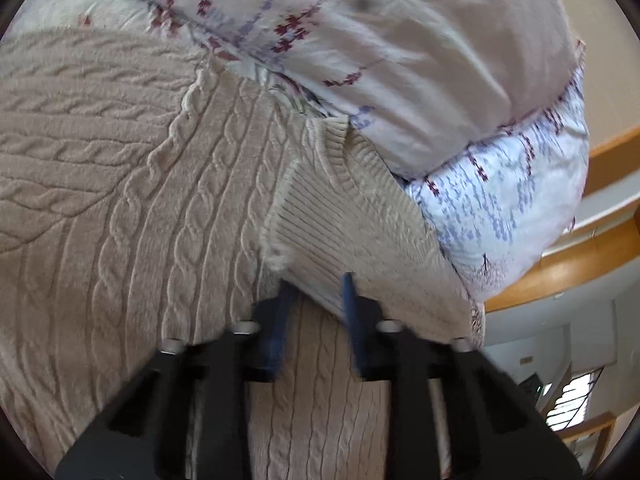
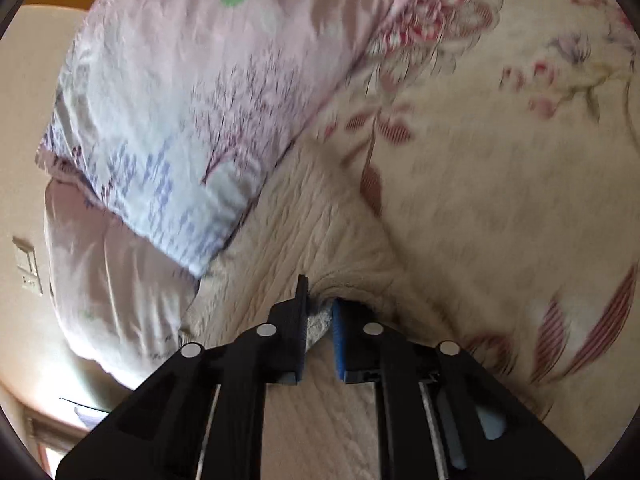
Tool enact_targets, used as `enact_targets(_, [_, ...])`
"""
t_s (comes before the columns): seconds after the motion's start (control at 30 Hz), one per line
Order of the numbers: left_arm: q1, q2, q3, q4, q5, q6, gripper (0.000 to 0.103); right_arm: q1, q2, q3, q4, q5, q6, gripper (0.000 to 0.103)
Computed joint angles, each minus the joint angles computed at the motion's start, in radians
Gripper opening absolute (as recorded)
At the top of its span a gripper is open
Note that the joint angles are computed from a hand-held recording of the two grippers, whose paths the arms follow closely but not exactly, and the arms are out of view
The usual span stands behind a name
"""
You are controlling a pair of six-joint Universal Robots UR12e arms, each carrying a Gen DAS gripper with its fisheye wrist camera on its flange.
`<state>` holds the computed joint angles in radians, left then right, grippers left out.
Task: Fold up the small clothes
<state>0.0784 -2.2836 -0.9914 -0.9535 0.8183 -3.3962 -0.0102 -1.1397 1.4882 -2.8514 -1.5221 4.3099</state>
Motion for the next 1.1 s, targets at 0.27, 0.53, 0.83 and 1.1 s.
enact_targets(0.27, [-0.004, 0.011, -0.019, 0.02, 0.052, 0.009, 0.009, 0.02, -0.014, -0.007, 0.101, -0.108, -0.079, 0.012])
enact_targets(0.53, [0.082, 0.122, -0.168, 0.115, -0.009, 0.056, 0.051, 0.058, -0.058, 0.011, 0.133, -0.219, -0.19, 0.064])
enact_targets(0.83, [0.209, 0.193, -0.292, 0.263, 0.204, -0.213, 0.05, 0.098, -0.055, -0.011, 0.092, -0.266, -0.389, 0.069])
enact_targets(1.1, [0.235, 0.154, -0.28, 0.319, 0.184, -0.374, 0.04, 0.116, -0.032, -0.042, 0.1, -0.2, -0.472, 0.073])
